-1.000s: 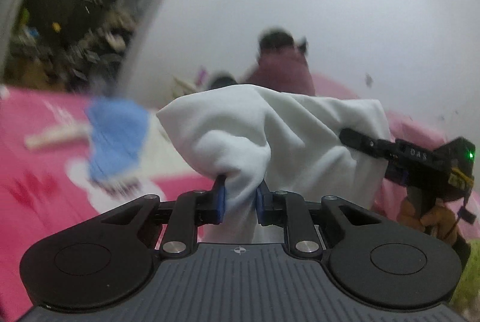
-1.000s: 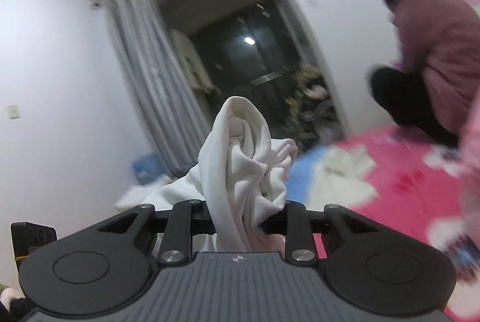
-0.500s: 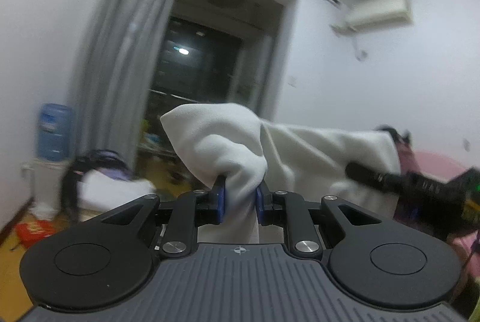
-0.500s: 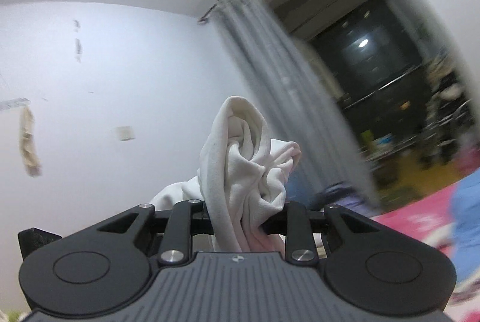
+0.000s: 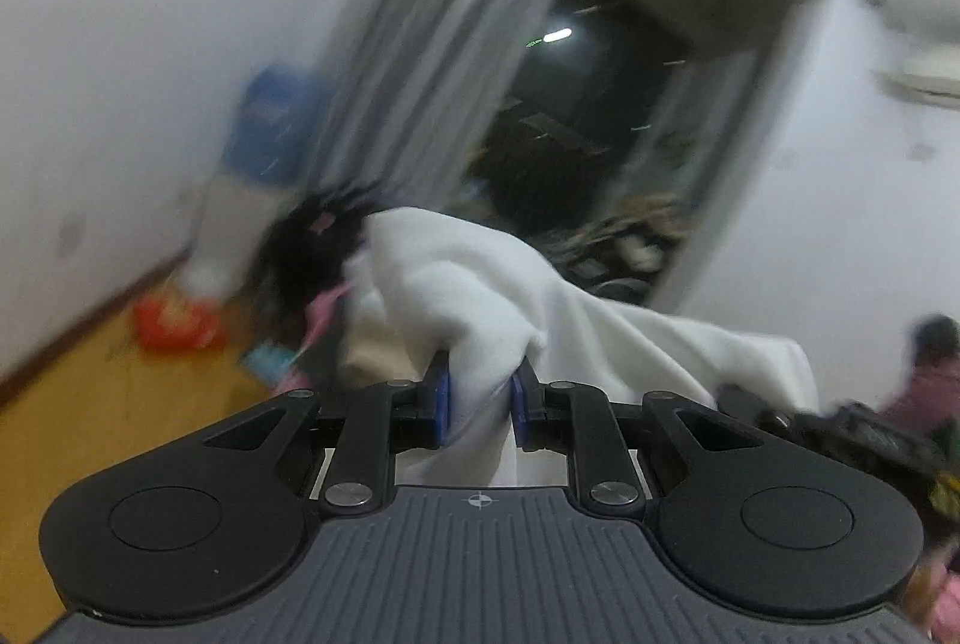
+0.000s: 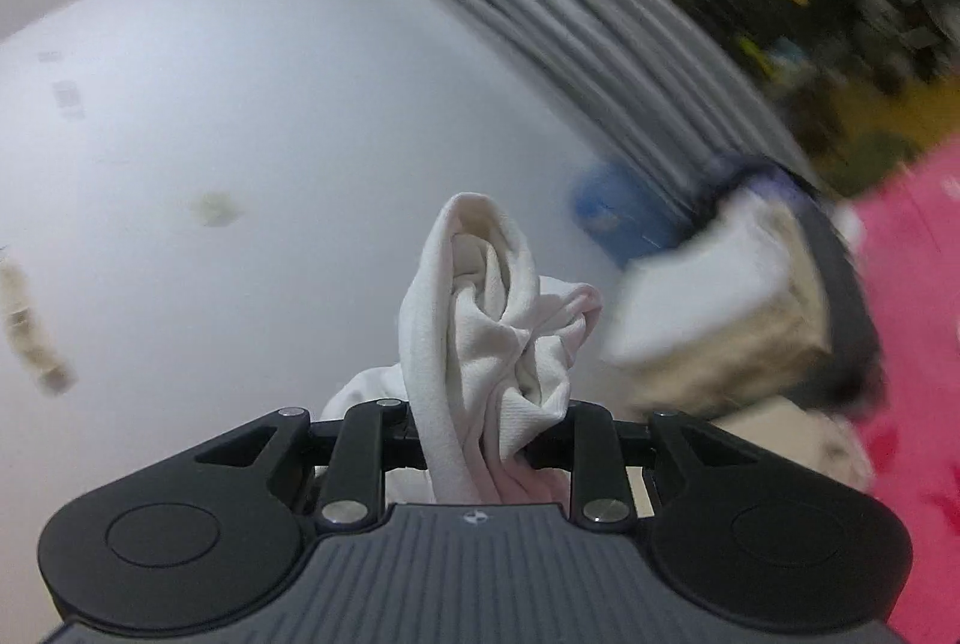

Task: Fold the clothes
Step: 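Lift the folded white cloth with both tools and carry it to the clothes stack, then lower the cloth onto the folded clothes stack and open both tools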

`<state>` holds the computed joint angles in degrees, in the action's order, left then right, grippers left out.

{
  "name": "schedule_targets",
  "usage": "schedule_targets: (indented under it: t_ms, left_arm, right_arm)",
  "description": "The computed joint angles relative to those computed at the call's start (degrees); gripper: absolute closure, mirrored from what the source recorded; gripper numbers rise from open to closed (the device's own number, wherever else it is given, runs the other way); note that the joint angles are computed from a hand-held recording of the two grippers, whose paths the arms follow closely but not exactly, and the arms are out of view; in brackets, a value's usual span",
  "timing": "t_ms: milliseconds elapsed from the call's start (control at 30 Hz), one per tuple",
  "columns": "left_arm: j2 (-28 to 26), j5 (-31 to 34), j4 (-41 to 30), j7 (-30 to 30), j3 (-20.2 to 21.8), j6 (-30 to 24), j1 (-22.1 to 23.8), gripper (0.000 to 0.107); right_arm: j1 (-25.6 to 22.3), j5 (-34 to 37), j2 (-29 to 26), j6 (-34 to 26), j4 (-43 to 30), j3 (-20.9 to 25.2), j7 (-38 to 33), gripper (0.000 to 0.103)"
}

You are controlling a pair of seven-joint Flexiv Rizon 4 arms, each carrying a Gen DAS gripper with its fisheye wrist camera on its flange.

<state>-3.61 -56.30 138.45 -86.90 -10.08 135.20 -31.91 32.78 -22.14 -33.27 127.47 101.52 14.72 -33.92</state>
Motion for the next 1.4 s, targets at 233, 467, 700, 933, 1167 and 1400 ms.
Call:
schedule_targets:
  t_ms: [233,467,700,933,1167,1400]
  left_arm:
    - [-4.9,13.1,-2.8,-8.3,3.9,-11.4,7.3,0.085]
    - [2.4,48.7,2.5,-42.4,2.5,-23.3,27.5,0.068]
    - [4.2,32.1,1.1,-23.9,5.6,-17.6,18.2,0.067]
    - [-5.8,66.3,-24.3,-51.2,31.0,-57.4,0.9,0.068]
    - [6.9,88.4,-20.8,-75.7,34.0,-54.8,-2.5,0.067]
    - [14.7,92.4,-18.6,-57.2,20.4,-74.8,-7.1,0.066]
  right_arm:
    - [-2.7,-1.9,-9.2,-6.2,-7.1,0.8,8.6,0.075]
    - [-4.5,1.8,-11.5,-10.2,-6.8,2.2,8.7,0.046]
    - [3.8,18.7,-4.6,1.7,-1.1,-7.5,0.5,0.052]
    - [6.9,-5.1,-1.1,-12.3,-1.1,-15.7,14.0,0.071]
    - [19.4,16.2,12.6,-11.6,14.5,-26.0,-11.6,0.079]
    - [-8.3,-28.4,14.8,-7.0,19.2,-1.1,-4.1,0.080]
